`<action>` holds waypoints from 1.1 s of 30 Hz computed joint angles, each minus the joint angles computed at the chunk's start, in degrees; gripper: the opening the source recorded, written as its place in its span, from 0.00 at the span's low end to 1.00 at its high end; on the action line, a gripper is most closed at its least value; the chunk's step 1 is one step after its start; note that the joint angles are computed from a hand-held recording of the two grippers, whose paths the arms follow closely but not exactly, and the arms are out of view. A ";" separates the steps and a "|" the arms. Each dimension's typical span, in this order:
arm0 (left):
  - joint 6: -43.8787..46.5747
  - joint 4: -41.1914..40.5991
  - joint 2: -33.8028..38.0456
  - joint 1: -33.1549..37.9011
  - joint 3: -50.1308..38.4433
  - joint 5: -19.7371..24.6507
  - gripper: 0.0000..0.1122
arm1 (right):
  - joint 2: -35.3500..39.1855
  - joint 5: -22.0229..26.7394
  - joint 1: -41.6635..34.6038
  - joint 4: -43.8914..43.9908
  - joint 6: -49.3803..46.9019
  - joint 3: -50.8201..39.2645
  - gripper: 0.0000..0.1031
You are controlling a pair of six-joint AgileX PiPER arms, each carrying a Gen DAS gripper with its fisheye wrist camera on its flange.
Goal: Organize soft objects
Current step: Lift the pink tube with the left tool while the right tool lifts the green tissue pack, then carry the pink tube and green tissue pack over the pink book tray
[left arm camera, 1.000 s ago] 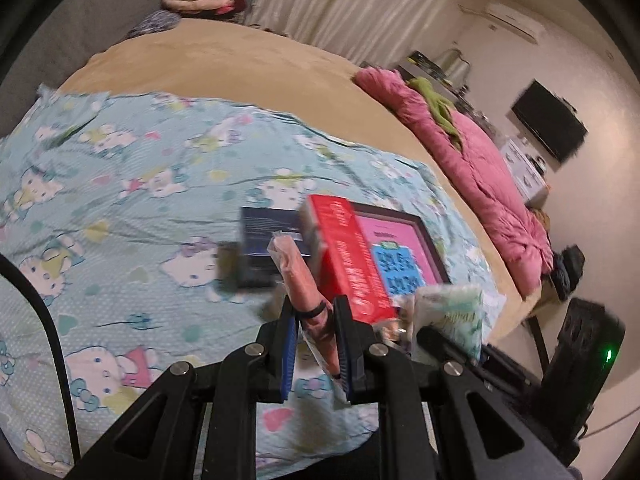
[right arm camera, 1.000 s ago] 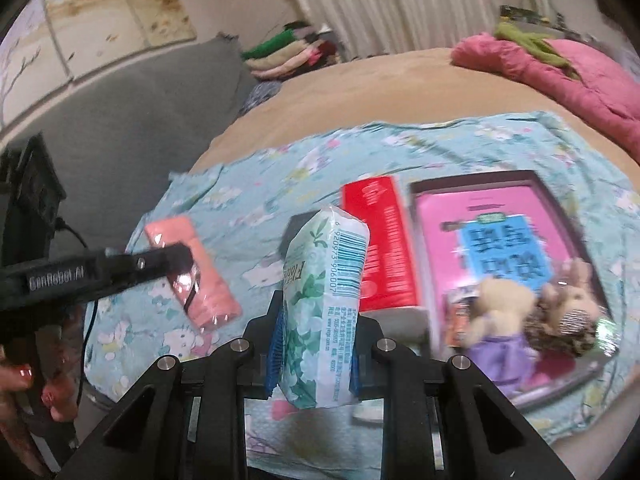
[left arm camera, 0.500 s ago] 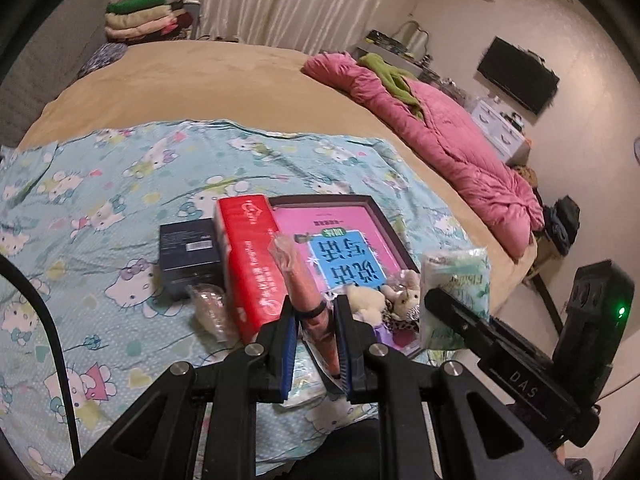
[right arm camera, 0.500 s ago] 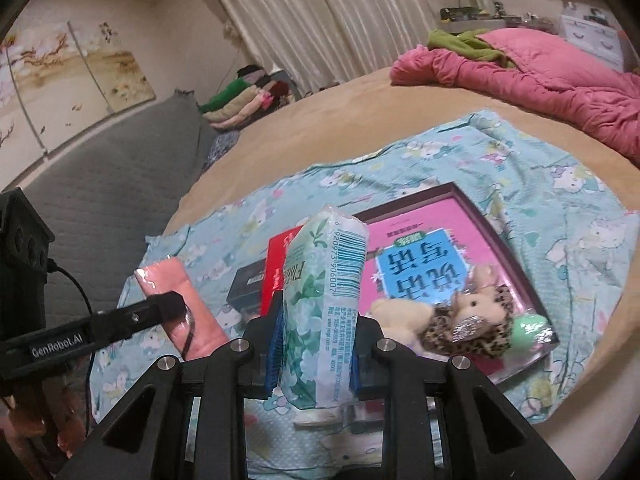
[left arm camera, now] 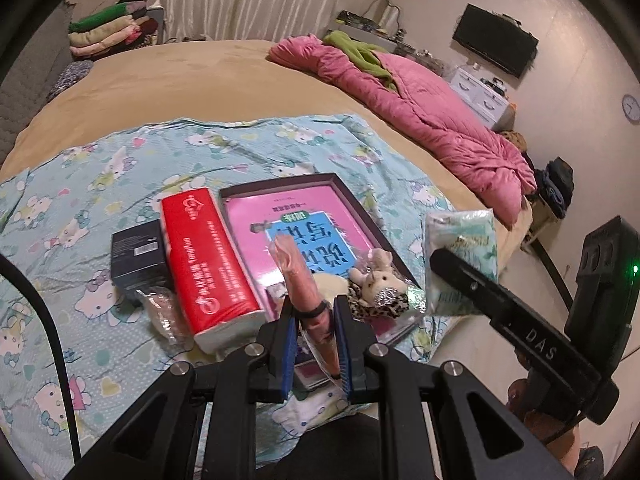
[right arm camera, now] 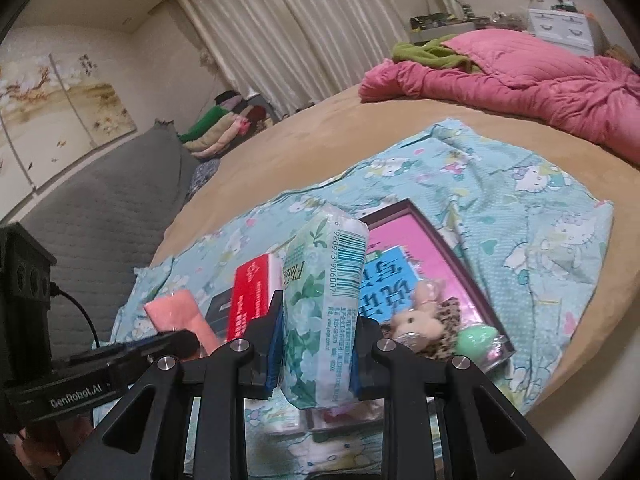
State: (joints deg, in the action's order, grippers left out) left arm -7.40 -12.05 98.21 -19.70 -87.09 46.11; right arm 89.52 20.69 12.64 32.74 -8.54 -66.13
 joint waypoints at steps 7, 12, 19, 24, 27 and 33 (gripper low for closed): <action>0.78 -1.48 4.51 -2.43 -3.28 0.38 0.16 | -0.26 0.12 -4.37 5.20 -4.84 1.79 0.25; 1.42 -2.14 8.59 -4.43 -6.13 0.45 0.16 | 0.33 0.15 -6.92 8.78 -8.34 2.74 0.25; 2.08 -2.56 15.12 -6.39 -11.18 0.83 0.16 | 1.87 -0.35 -8.79 8.91 -8.57 3.15 0.25; 1.50 -1.21 19.80 -7.12 -15.03 1.72 0.16 | 3.01 -1.17 -9.63 6.96 -6.98 3.17 0.25; 1.24 -0.28 21.80 -7.51 -16.48 1.86 0.16 | 3.90 -1.63 -10.03 5.59 -5.89 3.02 0.25; 1.50 0.02 24.75 -7.65 -19.15 2.18 0.16 | 6.52 -2.38 -10.03 -0.32 -1.01 1.51 0.25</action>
State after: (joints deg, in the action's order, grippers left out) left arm -5.90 -12.03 122.96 -27.35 -106.24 48.28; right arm 96.04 18.31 2.61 32.42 -9.55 -64.62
